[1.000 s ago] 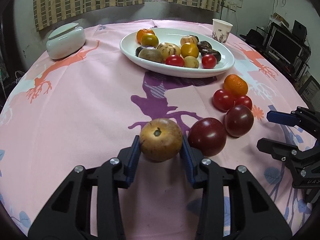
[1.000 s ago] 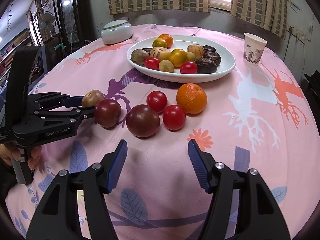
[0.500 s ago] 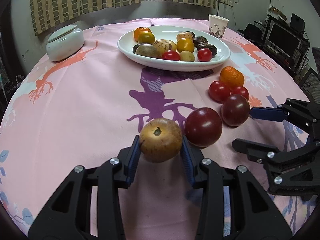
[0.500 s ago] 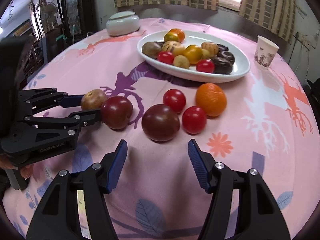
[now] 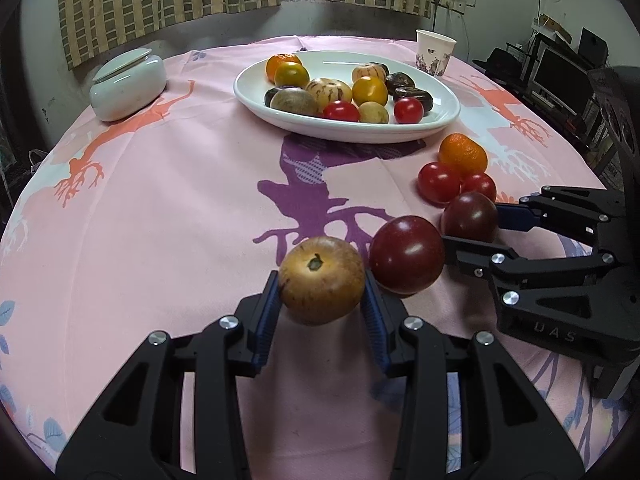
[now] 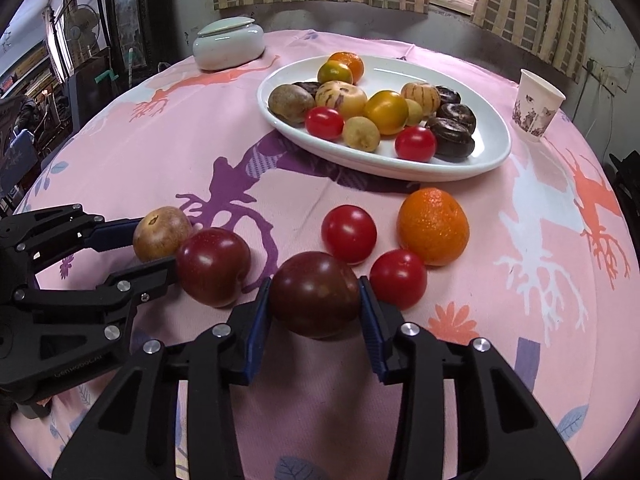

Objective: Organize fruits
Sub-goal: 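Grasp a dark red tomato with the right gripper while the left gripper holds the brown fruit, then carry both fruits over the white plate and open both grippers to release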

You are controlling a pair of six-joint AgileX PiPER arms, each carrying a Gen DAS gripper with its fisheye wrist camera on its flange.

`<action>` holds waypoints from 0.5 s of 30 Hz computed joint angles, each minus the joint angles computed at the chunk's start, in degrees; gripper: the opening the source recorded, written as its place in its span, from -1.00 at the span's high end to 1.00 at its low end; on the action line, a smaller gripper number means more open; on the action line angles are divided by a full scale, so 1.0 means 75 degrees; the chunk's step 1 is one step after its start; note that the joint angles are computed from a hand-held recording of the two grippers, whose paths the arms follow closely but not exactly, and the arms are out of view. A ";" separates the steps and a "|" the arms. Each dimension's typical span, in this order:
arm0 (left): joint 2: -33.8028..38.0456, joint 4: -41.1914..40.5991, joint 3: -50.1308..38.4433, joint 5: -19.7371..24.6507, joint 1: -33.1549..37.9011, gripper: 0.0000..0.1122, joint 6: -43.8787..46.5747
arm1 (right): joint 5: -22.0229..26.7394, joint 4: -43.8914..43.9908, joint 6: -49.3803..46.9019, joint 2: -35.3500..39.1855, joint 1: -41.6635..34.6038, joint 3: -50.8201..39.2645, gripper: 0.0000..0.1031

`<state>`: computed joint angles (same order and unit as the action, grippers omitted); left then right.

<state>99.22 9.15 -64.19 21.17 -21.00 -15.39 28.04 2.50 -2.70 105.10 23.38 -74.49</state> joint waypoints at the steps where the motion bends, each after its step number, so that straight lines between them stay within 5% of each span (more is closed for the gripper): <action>1: -0.0014 0.0111 0.0015 -0.0012 -0.0014 0.28 -0.0126 | -0.0029 0.0023 -0.0020 -0.0040 -0.0004 0.0050 0.20; 15: -0.0819 0.0948 0.0336 -0.0165 -0.0250 0.29 -0.0890 | -0.0410 0.1137 -0.1303 -0.1614 -0.0469 0.1303 0.20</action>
